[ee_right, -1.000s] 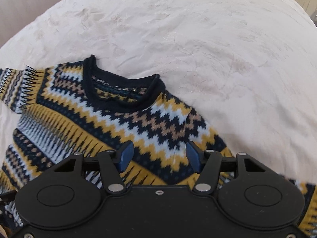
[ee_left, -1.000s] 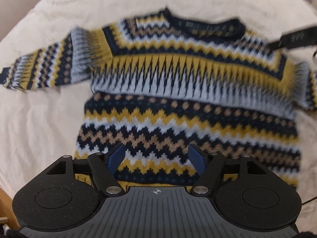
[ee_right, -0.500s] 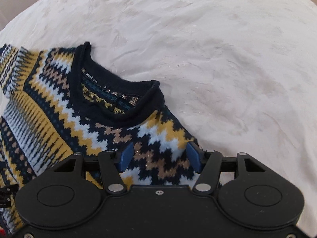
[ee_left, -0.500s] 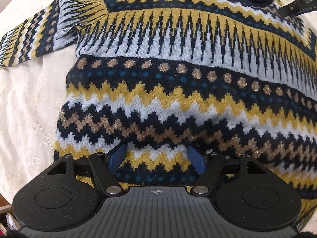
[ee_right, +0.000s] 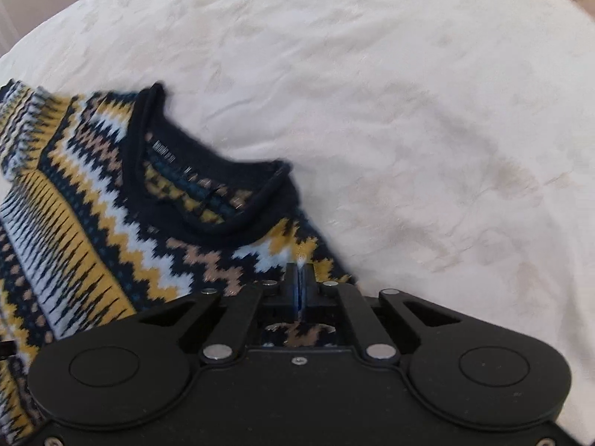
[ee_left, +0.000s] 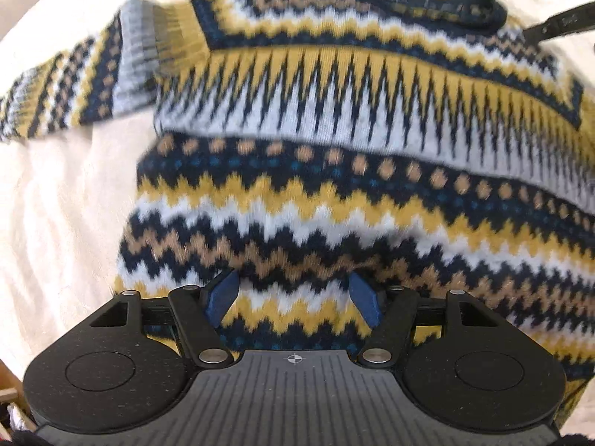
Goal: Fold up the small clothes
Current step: 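Lower the right gripper onto the sleeve cuff nearest it and close, then lift the gripped navy cuff up off the bed with the right gripper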
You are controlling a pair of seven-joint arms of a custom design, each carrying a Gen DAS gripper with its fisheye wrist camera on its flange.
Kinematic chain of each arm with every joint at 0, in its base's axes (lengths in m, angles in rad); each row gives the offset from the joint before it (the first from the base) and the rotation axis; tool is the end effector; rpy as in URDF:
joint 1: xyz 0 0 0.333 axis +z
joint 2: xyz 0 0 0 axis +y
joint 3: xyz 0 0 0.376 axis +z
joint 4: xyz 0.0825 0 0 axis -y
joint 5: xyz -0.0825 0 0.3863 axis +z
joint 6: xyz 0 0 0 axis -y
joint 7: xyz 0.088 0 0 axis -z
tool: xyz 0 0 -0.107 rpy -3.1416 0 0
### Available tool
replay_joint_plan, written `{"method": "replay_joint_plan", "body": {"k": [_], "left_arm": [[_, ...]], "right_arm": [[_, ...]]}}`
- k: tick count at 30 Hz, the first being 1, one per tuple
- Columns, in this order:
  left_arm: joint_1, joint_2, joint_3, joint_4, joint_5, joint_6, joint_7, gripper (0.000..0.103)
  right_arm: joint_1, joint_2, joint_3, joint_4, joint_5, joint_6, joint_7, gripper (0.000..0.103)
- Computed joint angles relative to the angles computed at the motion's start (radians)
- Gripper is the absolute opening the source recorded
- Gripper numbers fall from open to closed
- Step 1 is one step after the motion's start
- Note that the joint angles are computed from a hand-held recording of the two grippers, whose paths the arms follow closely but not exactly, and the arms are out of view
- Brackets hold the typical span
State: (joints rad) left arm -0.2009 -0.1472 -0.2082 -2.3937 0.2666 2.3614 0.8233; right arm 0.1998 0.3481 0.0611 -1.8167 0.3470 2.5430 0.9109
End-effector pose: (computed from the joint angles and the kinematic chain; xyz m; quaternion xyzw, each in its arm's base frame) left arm 0.4406 -0.1899 0.4425 -0.7550 0.6435 -0.0294 0.1223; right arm 0.6718 0.1700 0.4432 -0.8752 0.4273 -0.0806 0.2120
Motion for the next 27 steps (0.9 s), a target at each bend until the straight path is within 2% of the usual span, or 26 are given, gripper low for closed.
{"method": "replay_joint_plan", "body": {"k": [1, 3, 6, 7, 8, 9, 10, 12, 13, 16, 19, 21, 27], "left_arm": [[0.001, -0.005, -0.003, -0.001, 0.017, 0.009, -0.01, 0.065], [0.003, 0.003, -0.007, 0.006, 0.041, 0.008, -0.018, 0.065], [-0.001, 0.048, -0.006, 0.037, 0.026, -0.056, -0.001, 0.067], [-0.002, 0.056, -0.005, 0.037, 0.021, -0.057, 0.0, 0.069], [-0.002, 0.062, -0.006, 0.041, 0.027, -0.058, -0.01, 0.07], [-0.003, 0.066, -0.007, 0.047, 0.03, -0.068, -0.015, 0.074], [-0.003, 0.069, -0.007, 0.052, 0.033, -0.078, -0.021, 0.077], [-0.002, 0.071, -0.005, 0.054, 0.034, -0.085, -0.033, 0.084], [0.001, 0.073, -0.002, 0.051, 0.034, -0.078, -0.037, 0.086], [0.009, 0.055, 0.01, 0.02, 0.0, -0.033, -0.03, 0.086], [0.013, 0.03, 0.016, -0.006, -0.013, -0.003, 0.008, 0.085], [0.015, 0.014, 0.015, -0.013, -0.011, 0.005, 0.019, 0.082], [0.007, -0.069, -0.011, -0.016, 0.048, 0.02, -0.047, 0.081]], "right_arm": [[0.004, 0.0, -0.007, -0.002, -0.005, 0.02, 0.015, 0.004], [0.009, 0.016, -0.017, 0.019, -0.022, -0.004, 0.05, 0.004], [0.022, 0.028, -0.021, 0.013, -0.057, 0.006, 0.067, 0.007], [0.019, 0.03, -0.016, 0.018, -0.05, -0.006, 0.072, 0.015], [0.013, 0.03, -0.007, 0.019, -0.029, -0.01, 0.077, 0.018], [0.01, 0.025, -0.003, 0.016, -0.01, -0.006, 0.093, 0.027], [0.004, 0.02, 0.003, 0.015, 0.013, -0.013, 0.102, 0.041], [-0.011, 0.0, 0.014, 0.004, 0.062, -0.019, 0.105, 0.055], [-0.015, -0.014, 0.017, -0.008, 0.081, -0.013, 0.105, 0.057], [-0.024, -0.068, 0.018, -0.064, 0.135, 0.019, 0.106, 0.058], [-0.051, -0.129, 0.022, -0.12, 0.225, 0.015, 0.076, 0.06], [-0.063, -0.155, 0.012, -0.137, 0.269, -0.004, 0.064, 0.064], [-0.091, -0.263, -0.042, -0.239, 0.331, 0.01, 0.093, 0.064]]}}
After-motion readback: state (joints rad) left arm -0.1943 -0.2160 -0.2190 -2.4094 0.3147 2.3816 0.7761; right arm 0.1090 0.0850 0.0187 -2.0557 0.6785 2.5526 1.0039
